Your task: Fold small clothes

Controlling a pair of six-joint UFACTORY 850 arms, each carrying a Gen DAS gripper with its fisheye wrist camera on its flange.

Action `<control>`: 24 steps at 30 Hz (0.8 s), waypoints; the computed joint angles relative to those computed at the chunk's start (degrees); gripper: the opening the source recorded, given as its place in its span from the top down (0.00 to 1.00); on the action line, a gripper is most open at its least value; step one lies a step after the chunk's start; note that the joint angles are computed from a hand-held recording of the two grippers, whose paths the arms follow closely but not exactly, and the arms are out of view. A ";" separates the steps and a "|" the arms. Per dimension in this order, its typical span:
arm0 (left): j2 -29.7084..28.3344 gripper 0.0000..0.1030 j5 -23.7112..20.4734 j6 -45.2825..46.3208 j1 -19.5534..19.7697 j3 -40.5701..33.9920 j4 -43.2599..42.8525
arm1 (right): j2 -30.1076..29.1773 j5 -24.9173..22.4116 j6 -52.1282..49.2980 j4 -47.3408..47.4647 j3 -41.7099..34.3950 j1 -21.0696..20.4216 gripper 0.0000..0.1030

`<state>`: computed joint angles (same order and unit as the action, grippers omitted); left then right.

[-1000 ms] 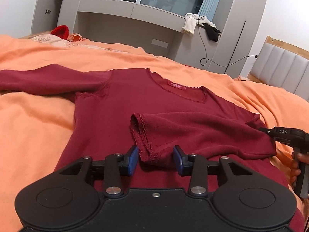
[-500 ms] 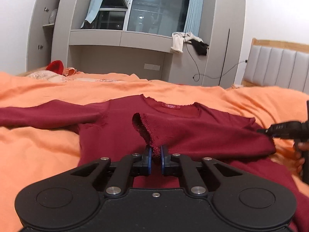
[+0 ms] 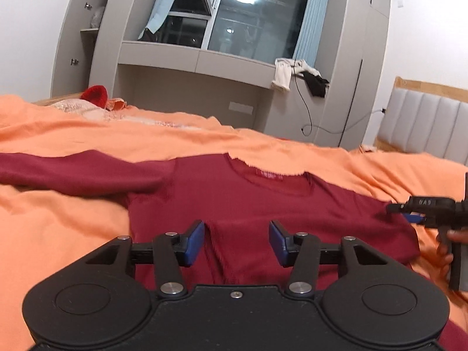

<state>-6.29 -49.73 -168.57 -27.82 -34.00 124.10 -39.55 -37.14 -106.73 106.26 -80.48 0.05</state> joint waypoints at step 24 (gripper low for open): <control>0.54 1.00 10.23 -1.33 1.16 0.21 8.05 | -3.45 1.31 5.98 4.55 -2.39 -1.30 0.84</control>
<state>-5.75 -39.51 -169.90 -26.66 -33.79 132.15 -43.00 -35.83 -100.75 110.81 -82.87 -1.25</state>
